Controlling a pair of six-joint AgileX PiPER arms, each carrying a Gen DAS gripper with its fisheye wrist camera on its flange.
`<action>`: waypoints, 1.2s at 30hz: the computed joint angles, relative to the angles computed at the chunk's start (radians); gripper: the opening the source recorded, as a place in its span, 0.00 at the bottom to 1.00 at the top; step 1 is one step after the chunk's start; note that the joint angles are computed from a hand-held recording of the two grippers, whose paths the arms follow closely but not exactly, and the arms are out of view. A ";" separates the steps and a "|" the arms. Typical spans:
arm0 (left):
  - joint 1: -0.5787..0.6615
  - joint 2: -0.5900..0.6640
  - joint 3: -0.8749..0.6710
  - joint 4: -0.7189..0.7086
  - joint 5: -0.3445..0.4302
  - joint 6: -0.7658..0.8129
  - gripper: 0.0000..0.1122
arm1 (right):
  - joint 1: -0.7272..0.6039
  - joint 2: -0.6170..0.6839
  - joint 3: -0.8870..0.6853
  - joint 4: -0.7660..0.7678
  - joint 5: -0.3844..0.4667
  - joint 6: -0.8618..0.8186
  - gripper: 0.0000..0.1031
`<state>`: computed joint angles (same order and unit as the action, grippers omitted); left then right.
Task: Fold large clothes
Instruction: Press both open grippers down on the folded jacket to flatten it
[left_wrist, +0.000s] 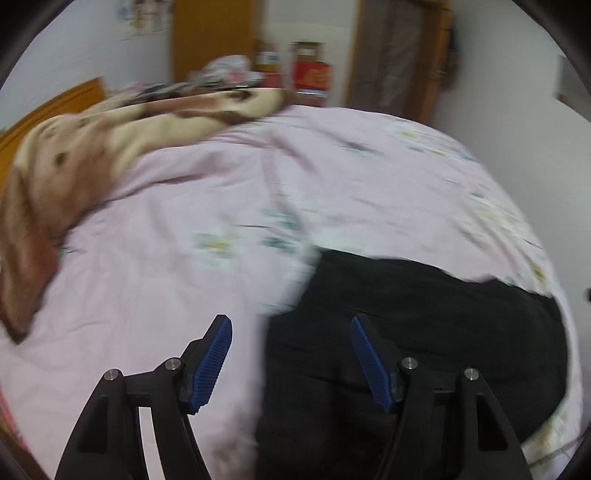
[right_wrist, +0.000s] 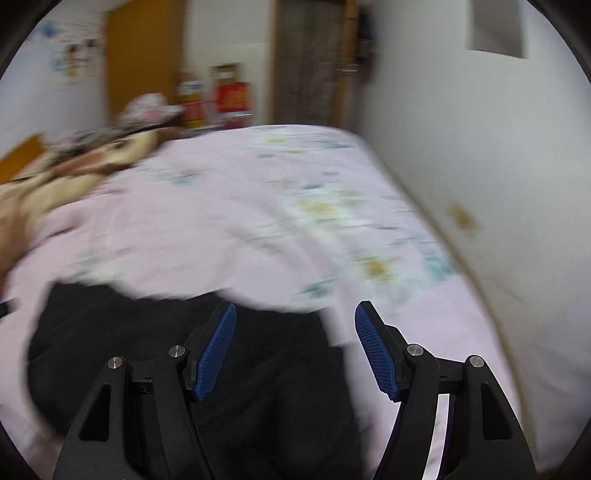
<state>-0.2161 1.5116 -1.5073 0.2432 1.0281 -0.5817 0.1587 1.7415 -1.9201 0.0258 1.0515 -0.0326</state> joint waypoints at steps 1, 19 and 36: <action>-0.041 0.005 -0.003 -0.013 -0.002 -0.014 0.59 | 0.011 -0.011 0.016 0.039 0.011 -0.032 0.65; -0.228 0.336 -0.001 -0.003 -0.116 -0.088 0.74 | 0.182 0.066 0.386 -0.063 -0.146 0.101 0.69; -0.193 0.020 0.201 0.094 -0.039 -0.143 0.74 | -0.001 -0.140 0.437 0.001 -0.106 -0.027 0.69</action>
<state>-0.4090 1.5319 -1.3066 0.3375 0.9896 -0.7243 0.1576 1.6011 -1.4831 0.0272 0.9455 -0.0599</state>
